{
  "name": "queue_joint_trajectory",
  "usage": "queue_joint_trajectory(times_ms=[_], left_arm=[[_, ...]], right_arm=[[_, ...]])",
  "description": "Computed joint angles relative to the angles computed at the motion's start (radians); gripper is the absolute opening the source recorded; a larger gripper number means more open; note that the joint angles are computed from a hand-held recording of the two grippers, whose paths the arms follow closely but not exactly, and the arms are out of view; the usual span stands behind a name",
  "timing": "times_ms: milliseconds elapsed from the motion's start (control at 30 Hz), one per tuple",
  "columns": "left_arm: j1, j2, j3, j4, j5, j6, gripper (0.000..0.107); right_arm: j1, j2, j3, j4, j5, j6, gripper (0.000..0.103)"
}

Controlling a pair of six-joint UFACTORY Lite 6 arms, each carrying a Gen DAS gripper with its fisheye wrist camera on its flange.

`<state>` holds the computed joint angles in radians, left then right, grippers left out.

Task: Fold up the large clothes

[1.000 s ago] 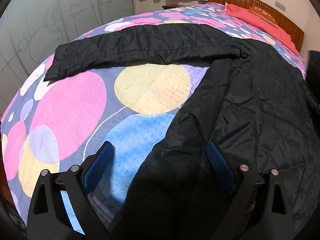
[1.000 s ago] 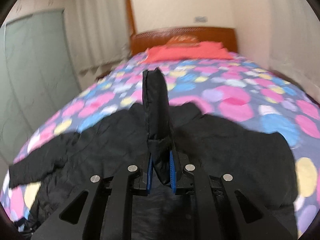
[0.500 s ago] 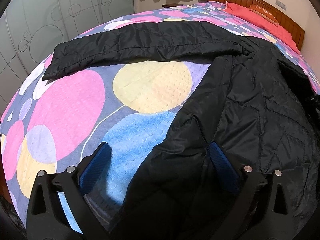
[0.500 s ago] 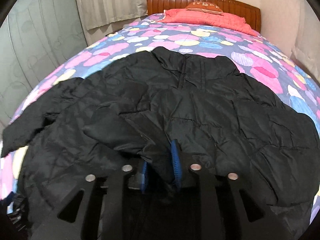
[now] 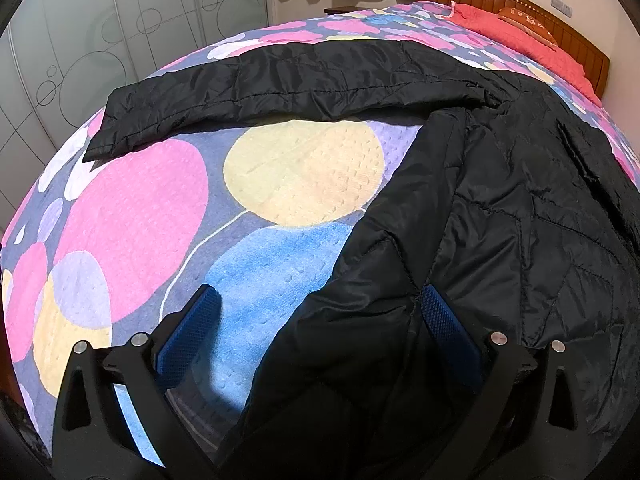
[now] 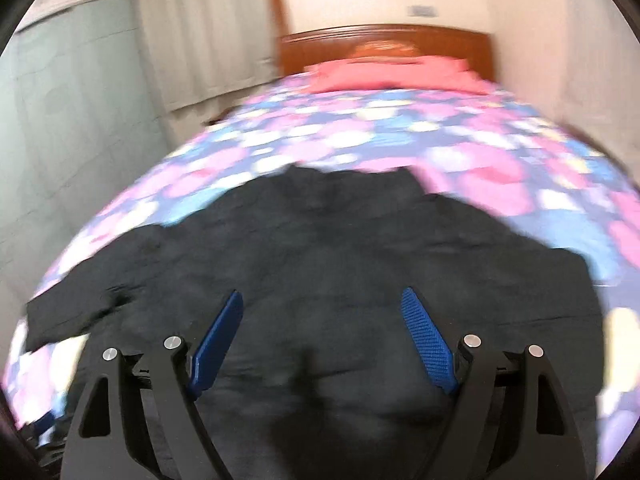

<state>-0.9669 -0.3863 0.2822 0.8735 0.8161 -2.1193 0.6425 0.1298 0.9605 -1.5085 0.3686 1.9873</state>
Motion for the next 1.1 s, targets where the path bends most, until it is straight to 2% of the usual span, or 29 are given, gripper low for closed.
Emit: queue_joint_trajectory(times_ms=[33, 100, 233, 333, 367, 433, 600, 700, 767, 867, 1033, 1100], left_arm=[[0.001, -0.001, -0.001, 0.001, -0.001, -0.001, 0.101], [-0.002, 0.004, 0.004, -0.002, 0.001, -0.001, 0.101], [0.001, 0.002, 0.001, 0.000, -0.001, 0.000, 0.101], [0.000, 0.009, 0.005, 0.000, 0.000, 0.000, 0.101], [-0.002, 0.010, 0.005, 0.000, 0.000, -0.001, 0.101], [0.001, 0.013, 0.006, 0.002, 0.001, 0.001, 0.101], [-0.002, 0.026, 0.015, 0.000, 0.005, 0.003, 0.101], [0.004, 0.023, 0.015, 0.001, 0.003, 0.009, 0.101], [0.006, 0.024, 0.016, 0.001, 0.001, 0.010, 0.101], [0.003, 0.023, 0.013, 0.006, -0.001, 0.000, 0.101], [0.010, 0.017, 0.006, 0.011, -0.007, 0.002, 0.101], [0.008, 0.021, 0.009, 0.010, -0.005, 0.001, 0.101]], right_arm=[[-0.032, -0.012, -0.010, 0.040, 0.013, -0.038, 0.074], [-0.148, -0.021, -0.021, 0.141, 0.034, -0.123, 0.056], [-0.342, 0.060, -0.015, 0.143, 0.034, -0.125, 0.055], [-0.434, 0.211, 0.043, 0.192, -0.049, -0.224, 0.056], [-0.424, 0.216, 0.048, 0.163, -0.035, -0.216, 0.056], [-0.372, 0.204, 0.066, 0.214, 0.043, -0.243, 0.055], [-0.209, 0.107, 0.029, 0.163, 0.008, -0.146, 0.056], [-0.130, 0.278, 0.154, 0.324, 0.012, -0.323, 0.057], [-0.111, 0.328, 0.192, 0.308, 0.046, -0.328, 0.058], [-0.171, 0.197, 0.096, 0.398, -0.027, -0.372, 0.058], [-0.180, -0.056, -0.142, 0.255, 0.134, -0.191, 0.064], [-0.234, -0.058, -0.189, 0.224, 0.105, -0.167, 0.065]])
